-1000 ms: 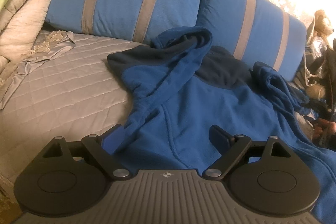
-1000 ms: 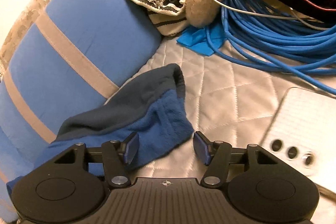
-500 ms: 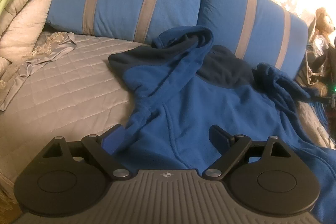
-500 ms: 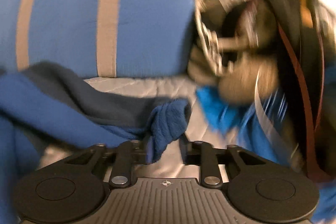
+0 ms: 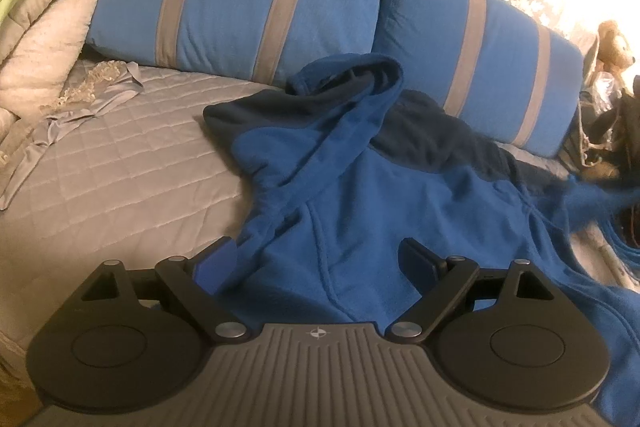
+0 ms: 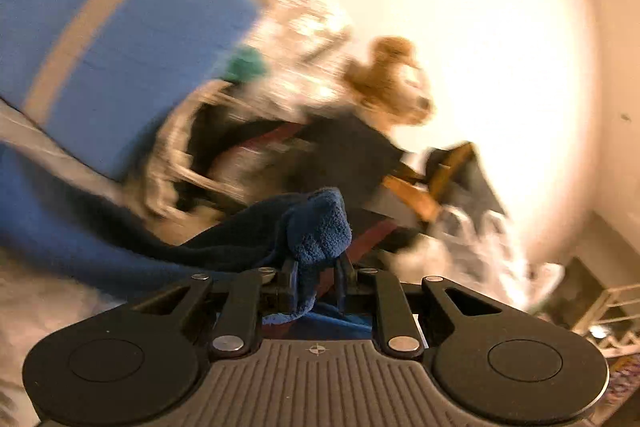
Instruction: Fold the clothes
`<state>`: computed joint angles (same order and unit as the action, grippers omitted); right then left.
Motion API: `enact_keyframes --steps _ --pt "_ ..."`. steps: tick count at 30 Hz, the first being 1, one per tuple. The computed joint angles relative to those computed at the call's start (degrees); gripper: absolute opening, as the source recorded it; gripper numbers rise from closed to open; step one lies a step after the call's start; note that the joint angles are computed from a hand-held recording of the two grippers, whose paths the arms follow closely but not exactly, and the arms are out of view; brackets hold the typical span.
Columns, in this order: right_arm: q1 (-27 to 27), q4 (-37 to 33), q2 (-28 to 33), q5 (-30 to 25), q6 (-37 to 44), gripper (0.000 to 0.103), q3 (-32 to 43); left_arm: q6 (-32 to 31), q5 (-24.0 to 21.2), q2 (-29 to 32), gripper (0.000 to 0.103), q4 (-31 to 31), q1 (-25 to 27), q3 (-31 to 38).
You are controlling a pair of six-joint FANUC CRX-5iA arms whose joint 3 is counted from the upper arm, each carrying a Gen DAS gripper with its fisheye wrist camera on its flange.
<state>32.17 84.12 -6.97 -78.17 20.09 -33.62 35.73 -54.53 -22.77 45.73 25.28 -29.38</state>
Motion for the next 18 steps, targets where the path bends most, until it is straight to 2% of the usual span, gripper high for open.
enact_keyframes --steps 4,7,9,10,11,15,16,18 --pt "0.4 -4.05 -4.73 -3.4 2.25 0.02 -2.99 -0.24 -0.24 0.16 0.089 0.45 0.11 -0.01" --pt "1.56 -8.75 -6.4 -4.47 1.99 0.027 -4.12 -0.08 0.0 0.08 0.089 -0.06 -0.09 0.17" --pt "2.27 -11.28 -7.25 -4.85 -1.58 0.051 -4.39 -0.12 0.25 -0.13 0.089 -0.17 -0.24 0.07" --pt "2.78 -11.5 -7.04 -6.2 -4.5 0.073 -4.43 -0.31 0.42 -0.3 0.09 0.0 -0.26 -0.12" --pt "3.24 -11.85 -7.04 -7.03 -7.24 0.087 -4.25 -0.51 0.48 -0.42 0.09 0.23 -0.22 -0.29" --pt "9.53 -13.59 -7.91 -9.69 -15.42 0.097 -3.08 1.16 1.83 -0.71 0.09 -1.4 -0.9 -0.06" --pt "11.88 -13.66 -8.6 -8.92 -16.38 0.099 -2.9 1.46 2.11 -0.84 0.09 -2.02 -1.1 0.05" --pt "15.16 -12.8 -10.23 -3.39 -17.16 0.103 -2.47 1.6 2.24 -0.81 0.09 -2.74 -1.34 0.34"
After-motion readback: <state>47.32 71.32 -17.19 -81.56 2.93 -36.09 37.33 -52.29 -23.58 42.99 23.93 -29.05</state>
